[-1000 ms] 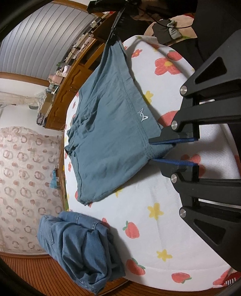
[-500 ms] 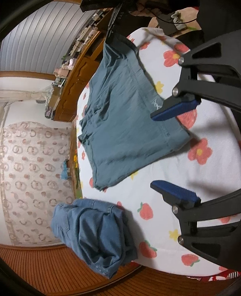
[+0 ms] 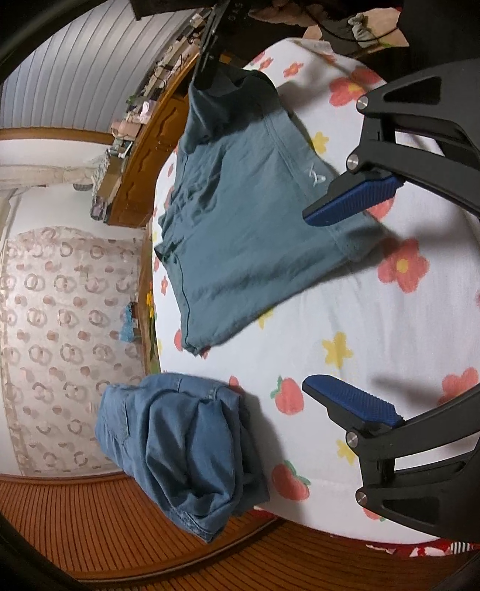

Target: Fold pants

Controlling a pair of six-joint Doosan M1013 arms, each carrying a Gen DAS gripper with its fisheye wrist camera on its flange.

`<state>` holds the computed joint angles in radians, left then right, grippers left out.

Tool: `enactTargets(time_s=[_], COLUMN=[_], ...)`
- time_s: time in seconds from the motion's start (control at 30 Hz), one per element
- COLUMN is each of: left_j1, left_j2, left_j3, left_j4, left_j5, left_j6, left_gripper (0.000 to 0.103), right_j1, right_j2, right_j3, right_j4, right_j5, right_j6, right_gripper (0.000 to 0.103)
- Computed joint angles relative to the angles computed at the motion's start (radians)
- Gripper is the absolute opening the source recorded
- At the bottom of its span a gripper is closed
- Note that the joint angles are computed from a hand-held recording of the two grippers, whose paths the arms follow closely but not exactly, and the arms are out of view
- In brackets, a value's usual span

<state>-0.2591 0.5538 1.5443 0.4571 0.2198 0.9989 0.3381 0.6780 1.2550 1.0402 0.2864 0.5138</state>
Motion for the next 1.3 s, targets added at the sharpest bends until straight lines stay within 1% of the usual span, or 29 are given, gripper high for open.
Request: enactTargets(time_s=[0.03, 0.13, 0.17, 0.23, 0.37, 0.53, 0.63, 0.73, 0.8, 0.83, 0.9, 1.0, 1.07, 1.23, 1.3], left_j1=[0.001, 0.007, 0.008, 0.012, 0.018, 0.021, 0.021, 0.016, 0.012, 0.010, 0.005, -0.002, -0.008, -0.021, -0.023], left_j2=[0.000, -0.004, -0.007, -0.010, -0.011, -0.009, -0.008, -0.003, 0.000, 0.003, 0.008, 0.017, 0.024, 0.037, 0.042], left_j3=[0.001, 0.009, 0.013, 0.017, 0.016, 0.015, 0.010, 0.000, -0.007, -0.012, -0.023, -0.040, -0.054, -0.077, -0.086], left_j4=[0.024, 0.078, 0.113, 0.137, 0.134, 0.116, 0.070, 0.019, -0.016, -0.037, -0.066, -0.110, -0.165, -0.267, -0.339], left_j5=[-0.001, -0.011, -0.013, -0.019, -0.023, -0.025, -0.026, -0.022, -0.019, -0.017, -0.014, -0.007, -0.003, 0.013, 0.022], left_j6=[-0.027, -0.100, -0.140, -0.167, -0.166, -0.147, -0.097, -0.042, -0.003, 0.020, 0.055, 0.106, 0.167, 0.294, 0.371], left_gripper=[0.083, 0.083, 0.083, 0.083, 0.083, 0.083, 0.083, 0.083, 0.083, 0.083, 0.083, 0.083, 0.083, 0.083, 0.083], right_j1=[0.000, 0.004, 0.005, 0.006, 0.005, -0.008, -0.020, -0.027, -0.036, -0.043, -0.046, -0.054, -0.061, -0.060, -0.059], right_j2=[0.004, 0.025, 0.031, 0.043, 0.060, 0.085, 0.092, 0.081, 0.066, 0.059, 0.049, 0.033, 0.027, 0.049, 0.050], right_j3=[-0.007, -0.043, -0.054, -0.075, -0.103, -0.131, -0.132, -0.109, -0.080, -0.068, -0.050, -0.017, -0.001, -0.026, -0.031], right_j4=[0.016, 0.011, 0.008, 0.007, 0.018, -0.046, -0.060, -0.047, 0.000, 0.025, 0.049, 0.097, 0.088, -0.038, -0.114], right_j5=[0.018, 0.070, 0.085, 0.120, 0.184, 0.231, 0.242, 0.221, 0.206, 0.202, 0.178, 0.141, 0.109, 0.051, 0.034], right_j6=[-0.023, -0.035, -0.040, -0.051, -0.083, -0.027, -0.014, -0.046, -0.089, -0.110, -0.136, -0.188, -0.181, -0.023, 0.057], right_gripper=[0.008, 0.008, 0.008, 0.008, 0.008, 0.008, 0.011, 0.020, 0.028, 0.030, 0.039, 0.041, 0.041, 0.041, 0.041])
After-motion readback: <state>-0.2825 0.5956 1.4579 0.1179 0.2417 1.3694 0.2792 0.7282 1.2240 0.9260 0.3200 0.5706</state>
